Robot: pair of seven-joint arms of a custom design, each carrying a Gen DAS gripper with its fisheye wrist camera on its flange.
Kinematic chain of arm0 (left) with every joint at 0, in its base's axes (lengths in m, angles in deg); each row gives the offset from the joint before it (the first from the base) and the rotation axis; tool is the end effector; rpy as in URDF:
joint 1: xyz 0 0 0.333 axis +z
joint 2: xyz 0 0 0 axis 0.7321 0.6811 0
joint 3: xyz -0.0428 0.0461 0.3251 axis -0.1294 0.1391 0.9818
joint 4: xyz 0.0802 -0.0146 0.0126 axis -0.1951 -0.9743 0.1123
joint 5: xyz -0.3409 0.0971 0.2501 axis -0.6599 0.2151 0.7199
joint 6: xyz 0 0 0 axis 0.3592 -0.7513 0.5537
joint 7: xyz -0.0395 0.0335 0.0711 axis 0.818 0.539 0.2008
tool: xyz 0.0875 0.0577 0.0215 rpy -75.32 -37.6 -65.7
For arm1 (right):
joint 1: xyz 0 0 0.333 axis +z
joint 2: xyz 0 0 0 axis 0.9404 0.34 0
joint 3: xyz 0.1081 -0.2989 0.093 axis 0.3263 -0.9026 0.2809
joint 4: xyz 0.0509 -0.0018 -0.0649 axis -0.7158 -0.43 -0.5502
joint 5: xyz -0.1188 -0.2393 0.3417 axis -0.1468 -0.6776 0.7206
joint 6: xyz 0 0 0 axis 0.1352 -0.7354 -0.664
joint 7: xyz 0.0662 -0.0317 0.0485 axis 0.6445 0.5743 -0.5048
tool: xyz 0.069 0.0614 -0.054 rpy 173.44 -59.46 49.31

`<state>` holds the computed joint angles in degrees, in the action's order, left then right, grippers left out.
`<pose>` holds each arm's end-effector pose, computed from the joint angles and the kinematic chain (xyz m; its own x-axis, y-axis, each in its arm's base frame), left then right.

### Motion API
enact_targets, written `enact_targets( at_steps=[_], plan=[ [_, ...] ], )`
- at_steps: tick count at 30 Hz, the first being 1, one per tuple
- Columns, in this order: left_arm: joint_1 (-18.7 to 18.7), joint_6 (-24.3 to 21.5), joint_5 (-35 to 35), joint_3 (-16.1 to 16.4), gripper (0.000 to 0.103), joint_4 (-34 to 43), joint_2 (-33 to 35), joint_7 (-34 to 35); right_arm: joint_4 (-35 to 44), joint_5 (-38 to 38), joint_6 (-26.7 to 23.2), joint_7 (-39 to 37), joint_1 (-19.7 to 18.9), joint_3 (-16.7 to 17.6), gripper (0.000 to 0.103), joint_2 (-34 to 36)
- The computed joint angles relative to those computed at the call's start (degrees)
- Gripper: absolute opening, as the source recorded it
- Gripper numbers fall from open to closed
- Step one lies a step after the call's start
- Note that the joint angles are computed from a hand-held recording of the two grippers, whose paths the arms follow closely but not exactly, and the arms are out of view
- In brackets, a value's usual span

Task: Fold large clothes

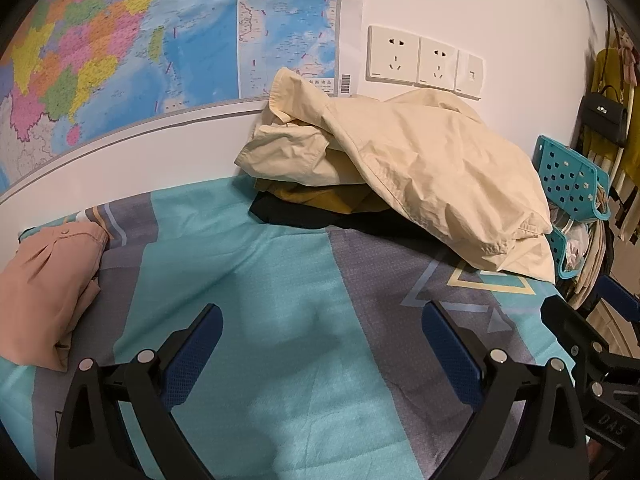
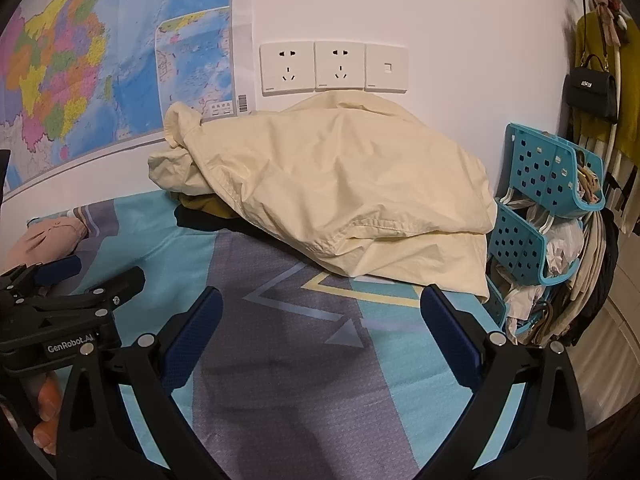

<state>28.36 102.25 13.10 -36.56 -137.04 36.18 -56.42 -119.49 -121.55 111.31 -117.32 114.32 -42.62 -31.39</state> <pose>0.6590 -0.2977 0.3694 -0.2413 -0.9703 0.0175 -0.6230 0.1410 -0.7694 0.6303 0.5063 0.3007 -0.1519 -0.9884 -0.0081 -0.5564 0.0923 -0.8258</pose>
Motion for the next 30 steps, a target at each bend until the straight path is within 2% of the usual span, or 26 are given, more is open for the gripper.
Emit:
enact_targets(
  at_steps=[21,30],
  plan=[
    [0.68,-0.96,-3.05,-1.25,0.096,0.63,0.5,3.25,0.88,0.63,-0.43,-1.87,-0.36,0.13,0.098,0.37],
    [1.74,-1.95,-6.69,-3.17,0.096,2.33,2.03,7.39,2.05,0.48,0.83,-2.52,-0.41,-0.79,0.098,1.42]
  ],
)
